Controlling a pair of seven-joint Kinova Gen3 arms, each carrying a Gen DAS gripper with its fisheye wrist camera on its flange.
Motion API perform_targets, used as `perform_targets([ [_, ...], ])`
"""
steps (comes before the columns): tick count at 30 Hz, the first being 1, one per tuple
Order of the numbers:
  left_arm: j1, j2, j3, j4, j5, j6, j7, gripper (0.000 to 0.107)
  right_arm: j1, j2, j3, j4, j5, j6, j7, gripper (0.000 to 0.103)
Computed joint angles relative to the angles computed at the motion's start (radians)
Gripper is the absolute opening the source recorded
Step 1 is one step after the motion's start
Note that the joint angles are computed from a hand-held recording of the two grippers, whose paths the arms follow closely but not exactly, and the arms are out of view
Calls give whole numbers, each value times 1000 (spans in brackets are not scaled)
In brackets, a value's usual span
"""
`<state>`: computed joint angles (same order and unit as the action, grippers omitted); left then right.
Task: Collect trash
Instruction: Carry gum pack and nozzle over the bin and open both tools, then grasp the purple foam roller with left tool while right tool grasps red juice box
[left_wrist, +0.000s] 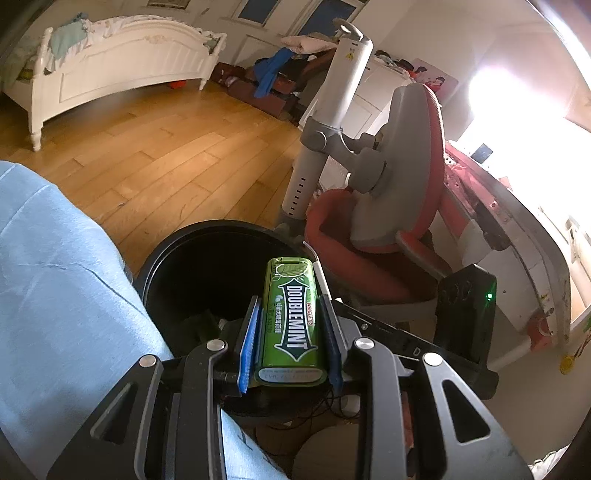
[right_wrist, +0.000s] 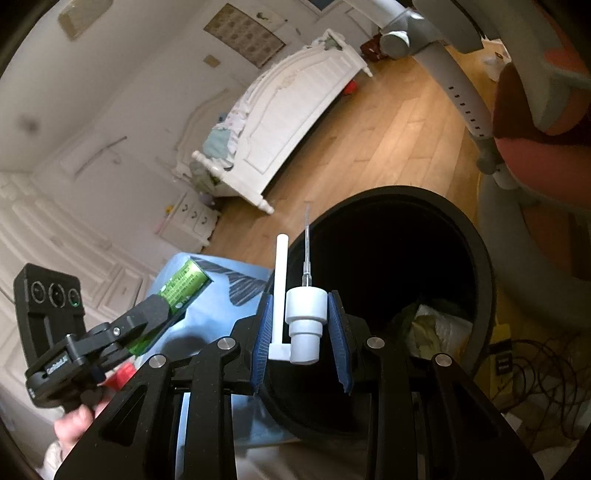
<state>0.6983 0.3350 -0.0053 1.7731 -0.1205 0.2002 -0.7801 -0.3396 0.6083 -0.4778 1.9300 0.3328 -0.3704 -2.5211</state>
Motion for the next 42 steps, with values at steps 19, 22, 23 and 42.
perform_targets([
  [19, 165, -143, -53, 80, -682, 130, 687, 86, -185, -99, 117, -33, -221, 119, 123, 72],
  [22, 304, -213, -170, 140, -765, 174, 809, 87, -208, -102, 107, -70, -235, 159, 157, 72],
  [23, 341, -241, -195, 162, -794, 198, 850, 87, -219, -100, 101, -92, -234, 179, 173, 72],
  [42, 328, -612, -65, 453, -739, 812, 826, 94, -526, 81, 14, -774, -261, 784, 488, 89],
])
